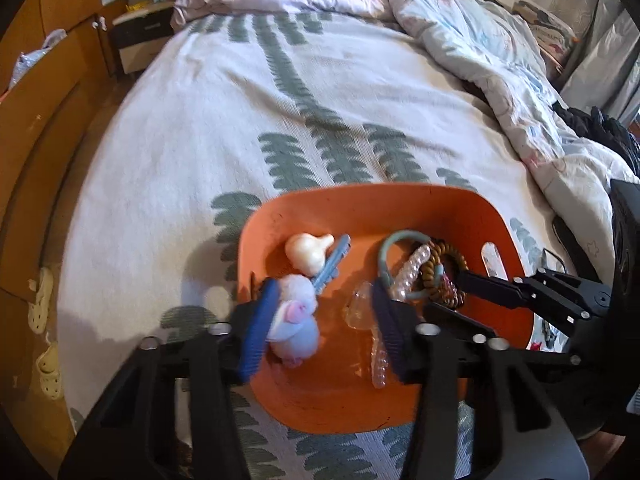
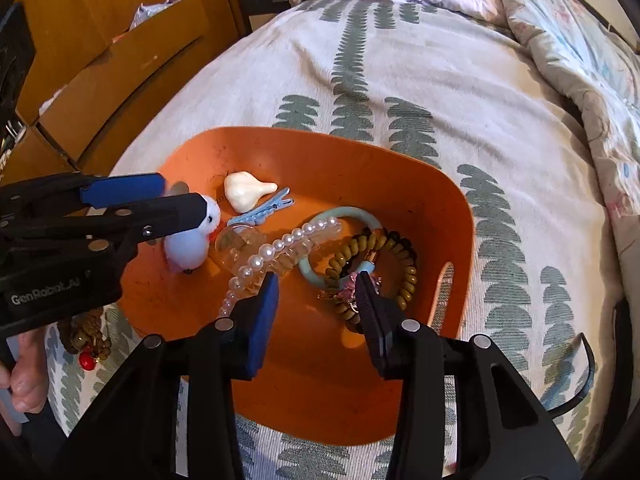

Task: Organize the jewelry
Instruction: 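Close the left gripper on the white bunny plush while the right grips the brown coiled bracelet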

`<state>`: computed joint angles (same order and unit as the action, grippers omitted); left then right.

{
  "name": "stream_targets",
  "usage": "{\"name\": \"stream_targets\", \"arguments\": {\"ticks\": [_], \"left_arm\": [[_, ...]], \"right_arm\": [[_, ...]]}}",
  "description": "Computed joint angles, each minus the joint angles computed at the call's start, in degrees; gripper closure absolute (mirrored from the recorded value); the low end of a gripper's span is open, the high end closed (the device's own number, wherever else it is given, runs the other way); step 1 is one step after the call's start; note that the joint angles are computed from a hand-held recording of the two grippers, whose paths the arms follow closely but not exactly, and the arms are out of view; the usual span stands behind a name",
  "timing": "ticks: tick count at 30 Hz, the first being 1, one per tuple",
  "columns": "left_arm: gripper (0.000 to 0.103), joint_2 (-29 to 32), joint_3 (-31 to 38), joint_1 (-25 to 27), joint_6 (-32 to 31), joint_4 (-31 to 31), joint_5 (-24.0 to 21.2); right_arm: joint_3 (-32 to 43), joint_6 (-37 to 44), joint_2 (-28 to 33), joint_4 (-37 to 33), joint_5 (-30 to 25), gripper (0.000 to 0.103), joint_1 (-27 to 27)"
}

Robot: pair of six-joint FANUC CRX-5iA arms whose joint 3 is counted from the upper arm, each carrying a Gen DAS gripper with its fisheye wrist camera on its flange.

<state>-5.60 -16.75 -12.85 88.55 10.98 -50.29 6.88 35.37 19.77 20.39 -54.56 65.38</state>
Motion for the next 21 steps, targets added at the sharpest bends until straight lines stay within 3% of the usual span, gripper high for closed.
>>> {"name": "stream_targets", "arguments": {"ticks": [5, 12, 15, 21], "left_arm": [[0.067, 1.2, 0.9, -0.5, 0.1, -1.0, -1.0], [0.065, 3.8, 5.1, -2.8, 6.9, -9.3, -3.9], [0.062, 5.1, 7.3, -5.2, 10.1, -14.4, -5.4], [0.060, 5.9, 8.3, -5.5, 10.5, -15.6, -6.3]], "right_arm": [[0.3, -0.1, 0.4, 0.6, -0.3, 0.062, 0.0], [-0.4, -1.0, 1.2, 4.2, -0.6, 0.062, 0.7], [-1.5, -1.6, 0.6, 4.9, 1.1, 0.062, 0.6], [-3.8, -1.8, -2.2, 3.4, 5.4, 0.062, -0.3]]}}
